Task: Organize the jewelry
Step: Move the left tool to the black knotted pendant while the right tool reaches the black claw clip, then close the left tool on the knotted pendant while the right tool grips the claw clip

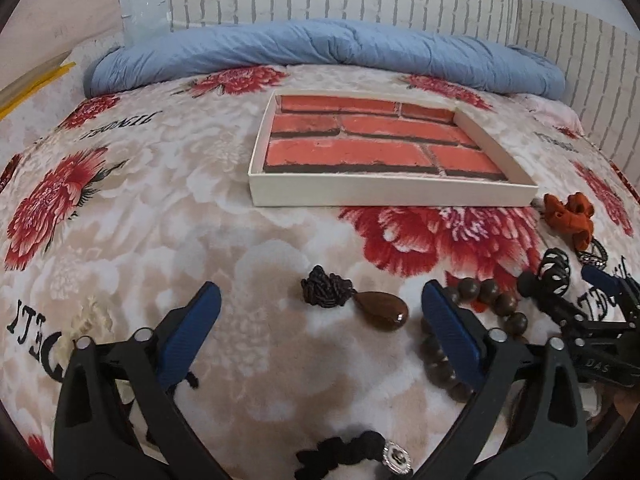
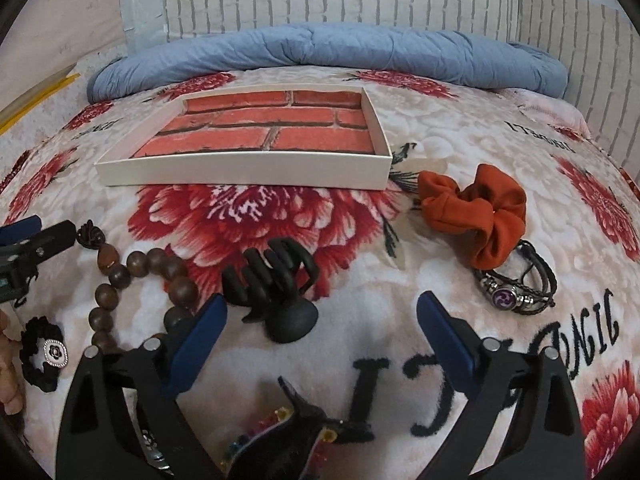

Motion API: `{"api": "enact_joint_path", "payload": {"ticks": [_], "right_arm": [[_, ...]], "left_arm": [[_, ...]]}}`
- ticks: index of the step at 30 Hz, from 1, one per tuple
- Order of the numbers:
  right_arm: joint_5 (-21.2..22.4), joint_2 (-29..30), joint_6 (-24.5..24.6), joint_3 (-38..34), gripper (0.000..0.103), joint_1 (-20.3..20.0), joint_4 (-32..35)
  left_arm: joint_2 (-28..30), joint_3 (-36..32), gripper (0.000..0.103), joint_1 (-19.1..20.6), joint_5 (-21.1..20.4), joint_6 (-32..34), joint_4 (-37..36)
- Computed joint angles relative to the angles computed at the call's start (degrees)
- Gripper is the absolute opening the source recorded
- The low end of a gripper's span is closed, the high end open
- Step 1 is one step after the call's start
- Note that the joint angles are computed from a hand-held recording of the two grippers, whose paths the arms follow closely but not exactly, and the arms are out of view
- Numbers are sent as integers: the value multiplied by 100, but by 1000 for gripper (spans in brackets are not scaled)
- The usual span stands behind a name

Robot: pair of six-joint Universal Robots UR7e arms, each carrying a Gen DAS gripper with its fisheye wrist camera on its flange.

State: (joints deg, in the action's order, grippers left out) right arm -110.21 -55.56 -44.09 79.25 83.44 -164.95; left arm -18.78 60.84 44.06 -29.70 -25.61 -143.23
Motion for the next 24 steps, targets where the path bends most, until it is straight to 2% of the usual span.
{"api": "enact_joint_path", "payload": {"ticks": [3,5,7,11,14,16,21,24], "right_arm": [[24,32,-41,-51,91,7,43],[27,67,-82,-98,89,23,87],[24,90,-135,-133,81,34,180],[44,96,-186,-156,73,40,330],[95,110,-81,-239,70,30,499],[166,128,9,-316,64,20,646],[188,187,70,-437,50,21,889],[236,176,75,-440,49,5,934]], "left_arm": [[29,-164,83,86,-179,-254,429],[49,-237,81,128,-217,-394,634],[24,-214,79,163,-292,-446,644],[-15,-189,74,241,-448,-503,597],[18,-280,69,271,-460,-516,678],[41,-324,66,277,-464,-464,698],[93,-359,46,271,-488,-268,632],[117,-339,41,278,-498,-117,465]]}}
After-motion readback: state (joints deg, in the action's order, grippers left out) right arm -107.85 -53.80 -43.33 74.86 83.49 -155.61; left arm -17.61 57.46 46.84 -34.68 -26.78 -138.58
